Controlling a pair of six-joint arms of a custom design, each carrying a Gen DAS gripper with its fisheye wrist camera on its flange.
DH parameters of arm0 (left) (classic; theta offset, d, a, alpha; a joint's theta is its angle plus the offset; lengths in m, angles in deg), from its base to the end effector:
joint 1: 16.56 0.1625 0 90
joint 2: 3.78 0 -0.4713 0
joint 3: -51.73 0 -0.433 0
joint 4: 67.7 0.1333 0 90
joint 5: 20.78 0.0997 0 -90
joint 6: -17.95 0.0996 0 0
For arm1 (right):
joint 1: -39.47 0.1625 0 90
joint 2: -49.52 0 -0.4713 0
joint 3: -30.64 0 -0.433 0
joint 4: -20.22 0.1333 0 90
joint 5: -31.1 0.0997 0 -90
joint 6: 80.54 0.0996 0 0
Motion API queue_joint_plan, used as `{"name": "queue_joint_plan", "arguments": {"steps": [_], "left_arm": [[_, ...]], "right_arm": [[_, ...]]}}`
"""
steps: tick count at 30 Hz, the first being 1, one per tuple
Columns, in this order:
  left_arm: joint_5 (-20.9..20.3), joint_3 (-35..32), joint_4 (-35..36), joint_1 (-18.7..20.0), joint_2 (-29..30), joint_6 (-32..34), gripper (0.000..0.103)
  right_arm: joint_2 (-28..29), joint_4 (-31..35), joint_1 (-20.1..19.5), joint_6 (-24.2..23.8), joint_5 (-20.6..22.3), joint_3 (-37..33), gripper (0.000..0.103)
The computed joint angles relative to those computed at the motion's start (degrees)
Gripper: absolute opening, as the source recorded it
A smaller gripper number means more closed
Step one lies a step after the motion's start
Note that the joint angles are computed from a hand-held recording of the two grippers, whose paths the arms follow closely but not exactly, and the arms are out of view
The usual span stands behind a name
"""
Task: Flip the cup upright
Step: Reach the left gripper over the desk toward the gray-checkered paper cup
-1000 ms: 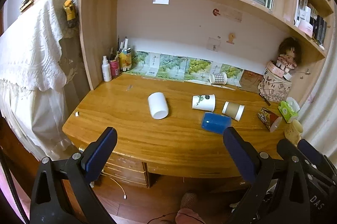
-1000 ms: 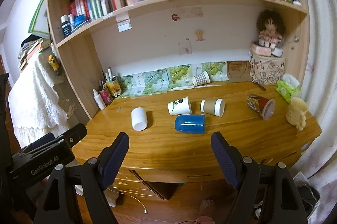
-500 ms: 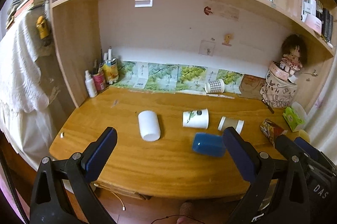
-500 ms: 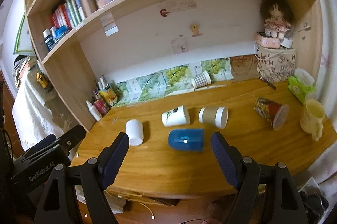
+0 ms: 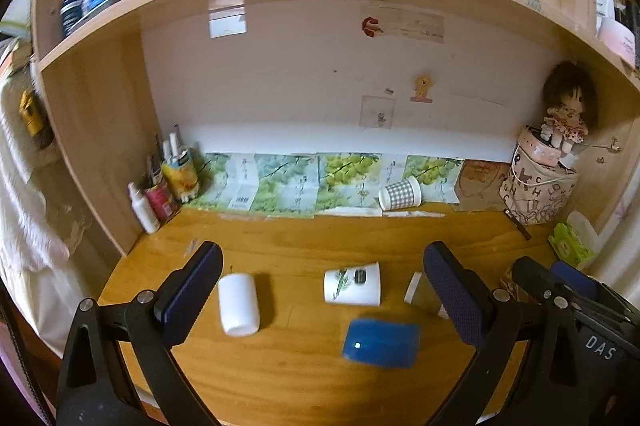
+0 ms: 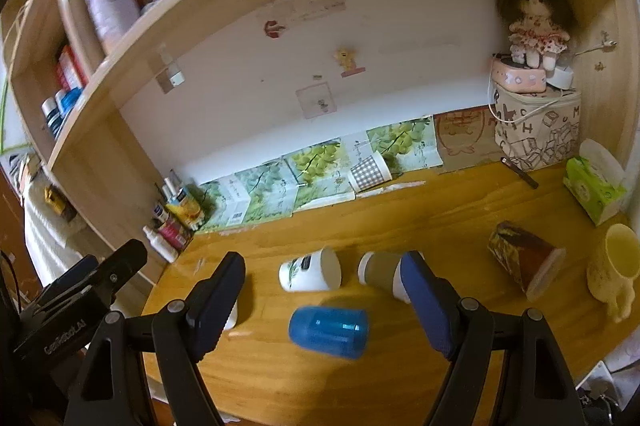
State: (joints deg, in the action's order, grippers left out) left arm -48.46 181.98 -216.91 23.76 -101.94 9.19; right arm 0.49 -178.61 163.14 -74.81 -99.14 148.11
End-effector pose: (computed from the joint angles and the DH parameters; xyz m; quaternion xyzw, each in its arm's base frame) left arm -0.1691 -0.4340 0.4033 0.1771 0.8218 -0.4207 0.3411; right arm 0.3863 -0.4556 0.1223 0.0975 -0.8839 0.4140 0.1947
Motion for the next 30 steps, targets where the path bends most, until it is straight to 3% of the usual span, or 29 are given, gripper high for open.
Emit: {"name": "queue_joint_plan", "arguments": {"steps": [9, 14, 20, 24, 25, 30], "left_arm": [[-3.2, -7.1, -6.3, 4.6, 10.2, 8.7, 0.101], [-3.0, -10.2, -13.6, 6.0, 16.0, 19.5, 0.101], [-4.7, -15.3, -14.8, 8.4, 22.1, 26.6, 0.101], [-4.7, -18.0, -18.5, 9.6, 26.5, 35.4, 0.101], [-5.1, -18.8, -18.9, 10.0, 27.5, 37.8, 0.101], [-5.2, -21.5, -22.8, 11.6, 32.7, 48.8, 0.101]], "right_arm": [[0.0, 4.4, -5.4, -1.4, 4.1, -4.5, 0.081], [0.1, 6.6, -8.2, -1.0, 6.2, -6.8, 0.081], [0.8, 9.8, -10.8, 0.6, 6.4, -9.7, 0.081], [1.5, 11.5, -12.8, 0.7, 7.5, -11.8, 0.081], [1.6, 13.6, -12.8, 2.7, 6.4, -12.5, 0.081], [2.7, 15.3, -14.9, 2.0, 7.4, -15.1, 0.081]]}}
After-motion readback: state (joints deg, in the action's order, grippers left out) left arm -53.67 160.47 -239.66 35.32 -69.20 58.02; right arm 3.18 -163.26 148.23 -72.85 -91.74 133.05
